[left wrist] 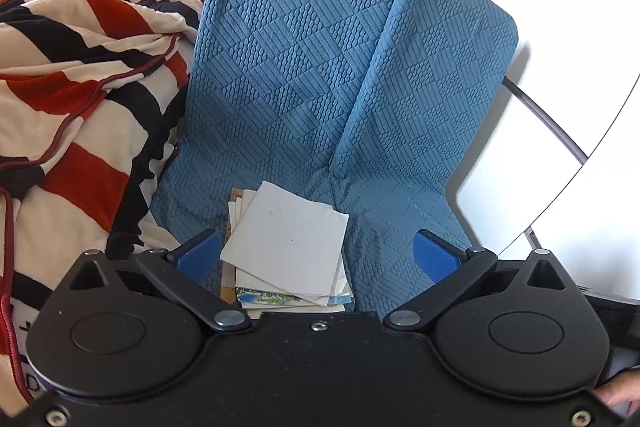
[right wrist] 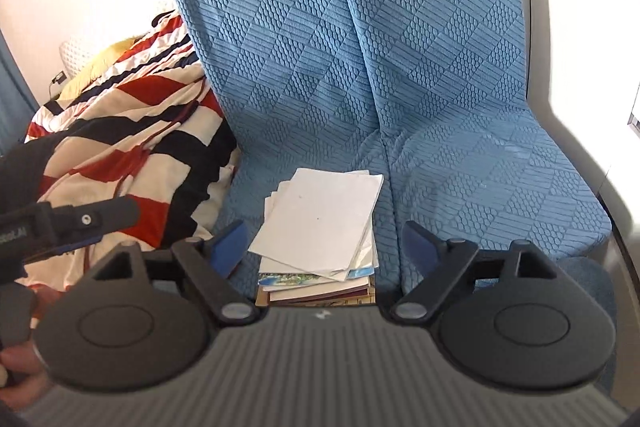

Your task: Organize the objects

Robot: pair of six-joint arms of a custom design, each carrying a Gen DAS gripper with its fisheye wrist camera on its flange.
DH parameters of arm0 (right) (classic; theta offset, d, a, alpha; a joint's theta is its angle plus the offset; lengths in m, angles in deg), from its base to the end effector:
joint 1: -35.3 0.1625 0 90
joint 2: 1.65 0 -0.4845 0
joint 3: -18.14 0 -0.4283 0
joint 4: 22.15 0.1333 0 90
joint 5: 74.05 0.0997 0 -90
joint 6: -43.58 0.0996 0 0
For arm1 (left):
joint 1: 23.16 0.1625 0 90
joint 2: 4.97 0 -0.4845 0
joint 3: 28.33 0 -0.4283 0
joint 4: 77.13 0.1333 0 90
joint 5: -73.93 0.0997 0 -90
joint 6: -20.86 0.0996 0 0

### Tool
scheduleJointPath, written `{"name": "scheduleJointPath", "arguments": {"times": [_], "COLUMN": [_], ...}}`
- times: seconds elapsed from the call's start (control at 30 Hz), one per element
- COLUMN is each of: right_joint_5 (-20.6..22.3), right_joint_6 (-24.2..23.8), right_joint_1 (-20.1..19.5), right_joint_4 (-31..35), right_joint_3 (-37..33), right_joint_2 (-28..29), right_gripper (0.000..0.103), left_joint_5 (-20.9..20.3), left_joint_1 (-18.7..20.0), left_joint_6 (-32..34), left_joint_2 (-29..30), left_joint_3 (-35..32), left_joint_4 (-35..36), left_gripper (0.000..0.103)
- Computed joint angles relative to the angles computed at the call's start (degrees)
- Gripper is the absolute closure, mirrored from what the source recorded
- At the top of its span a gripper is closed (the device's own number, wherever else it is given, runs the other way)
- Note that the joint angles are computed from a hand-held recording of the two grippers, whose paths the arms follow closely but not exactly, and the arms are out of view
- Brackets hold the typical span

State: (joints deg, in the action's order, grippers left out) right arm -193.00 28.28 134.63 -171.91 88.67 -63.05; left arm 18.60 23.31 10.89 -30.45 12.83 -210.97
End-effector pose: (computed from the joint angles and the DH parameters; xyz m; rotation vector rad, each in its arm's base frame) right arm 0.2113 -0.7612 0.5417 0.2243 -2.3938 1.0953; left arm -0.5347 -0.8387 0.2300 0.5674 2.6018 -0.9676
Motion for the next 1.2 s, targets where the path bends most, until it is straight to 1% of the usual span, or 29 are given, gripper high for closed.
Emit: {"name": "scheduleJointPath", "arguments": {"times": [0.07, 0.23, 0.43, 0.53, 0.67, 0.73, 0.9, 1.0, 1.2], "right_joint_5": [0.12, 0.02, -0.21, -0.24, -1.57, -1.40, -1.64, -1.53, -2.21], "right_joint_6": [-0.37, -1.22, -1.00, -1.18, -1.26, -0.96, -0.74, 0.12, 0.07], "right_joint_1": [-0.04, -0.17, -0.33, -0.38, -0.24, -0.30, -0.31, -0.49, -0.51], "right_joint_4": [0.32, -0.04, 0.26, -0.04, -0.09, -0.13, -0.68, -0.22, -0.09], "right_joint_3": [0.13, 0.58, 0.72, 0.72, 0.39, 0.44, 0.60, 0.52, 0.60], "right_joint_2": [-0.03, -0.04, -0.07, 0.00, 0.37, 0.35, 0.43, 0.33, 0.52], "right_gripper": [0.018, 0.018, 0.018, 0.018, 0.018, 0.018, 0.018, 0.018, 0.018], "left_joint_5": [-0.01, 0.37, 1.31, 0.73, 1.06, 1.27, 1.66, 1.04, 1.04], "left_joint_1": [0.11, 0.16, 0.21, 0.31, 0.33, 0.34, 0.30, 0.28, 0.15], "left_joint_6": [-0.72, -0.76, -1.85, -1.91, -2.24, -2.46, -1.93, -1.49, -0.91], "left_joint_2": [0.33, 0.18, 0.44, 0.47, 0.71, 0.92, 1.34, 1.48, 1.75], "left_joint_3": [-0.66, 0.23, 0.00, -0.08, -0.42, -0.77, -1.37, -1.65, -1.97], "left_joint_4": [1.09, 0.25, 0.96, 1.23, 2.15, 2.79, 2.94, 2.91, 2.94], "left_gripper": [0.001, 0.001, 0.001, 0.001, 0.000, 0.000, 0.000, 0.000, 0.000]}}
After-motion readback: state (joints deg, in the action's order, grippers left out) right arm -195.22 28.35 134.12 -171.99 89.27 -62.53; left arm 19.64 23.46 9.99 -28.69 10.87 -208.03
